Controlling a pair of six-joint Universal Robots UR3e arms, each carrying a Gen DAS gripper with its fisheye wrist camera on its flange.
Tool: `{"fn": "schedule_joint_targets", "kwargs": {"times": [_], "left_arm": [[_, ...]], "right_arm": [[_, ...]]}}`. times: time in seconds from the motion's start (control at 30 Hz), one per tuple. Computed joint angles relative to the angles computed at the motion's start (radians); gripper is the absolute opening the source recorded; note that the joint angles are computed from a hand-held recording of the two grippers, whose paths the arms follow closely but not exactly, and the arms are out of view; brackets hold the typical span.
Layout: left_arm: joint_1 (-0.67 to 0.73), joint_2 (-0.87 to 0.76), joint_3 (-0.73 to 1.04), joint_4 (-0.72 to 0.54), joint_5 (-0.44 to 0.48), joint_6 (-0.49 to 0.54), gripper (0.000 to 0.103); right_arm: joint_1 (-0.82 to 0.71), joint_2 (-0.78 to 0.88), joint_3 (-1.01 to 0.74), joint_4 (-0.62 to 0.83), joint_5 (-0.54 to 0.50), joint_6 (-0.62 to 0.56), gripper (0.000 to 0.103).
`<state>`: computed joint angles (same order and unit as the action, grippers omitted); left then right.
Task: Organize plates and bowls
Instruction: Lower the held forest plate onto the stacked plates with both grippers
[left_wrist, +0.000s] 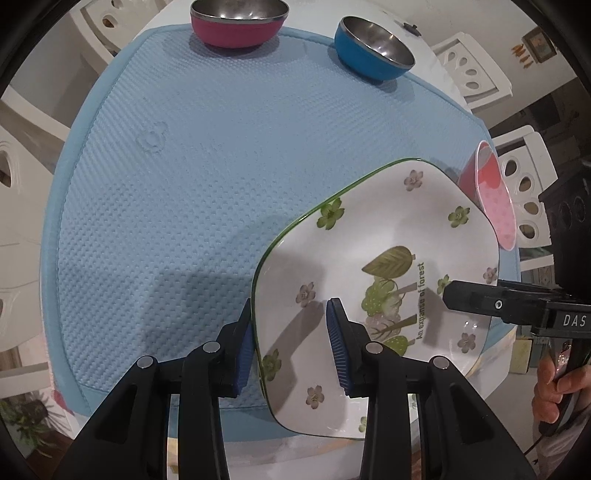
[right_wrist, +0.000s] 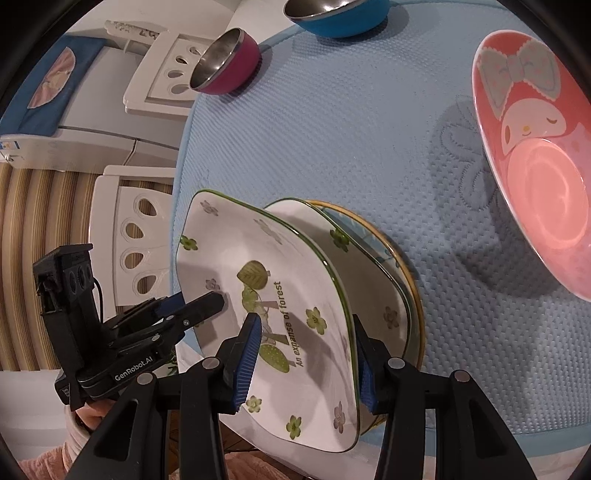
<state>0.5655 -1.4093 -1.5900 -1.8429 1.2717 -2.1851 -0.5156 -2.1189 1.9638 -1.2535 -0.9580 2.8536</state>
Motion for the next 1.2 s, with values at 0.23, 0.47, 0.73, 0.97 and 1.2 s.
{"fn": "schedule_joint_targets", "kwargs": {"times": [0.23,0.47,0.73,0.97,1.2], "left_arm": [[-0.031,0.009,-0.029,0.042,0.016,-0.014,0.032],[-0.057,0.014,-0.046,0.079,0.025,-0.029,0.032],[-0.06,0.01,-0.049,0.087,0.023,-0.045,0.032],[-0.06,0.01,-0.046,0.087,0.027,-0.06,0.032],[-0.057,0.012,-0.041,0.082,0.031,-0.081,0.032]], "right_arm": [[0.062,0.036,-0.003,-0.06,-0.033,0.064,0.046],[0.12,0.09,-0.048,-0.101,-0.111,0.105,0.046],[0.11,0.109,-0.056,-0.076,-0.127,0.096,0.046],[0.084,0.109,-0.073,-0.027,-0.137,0.063,0.046],[0.068,0.107,-0.089,0.01,-0.145,0.038,0.046]]}}
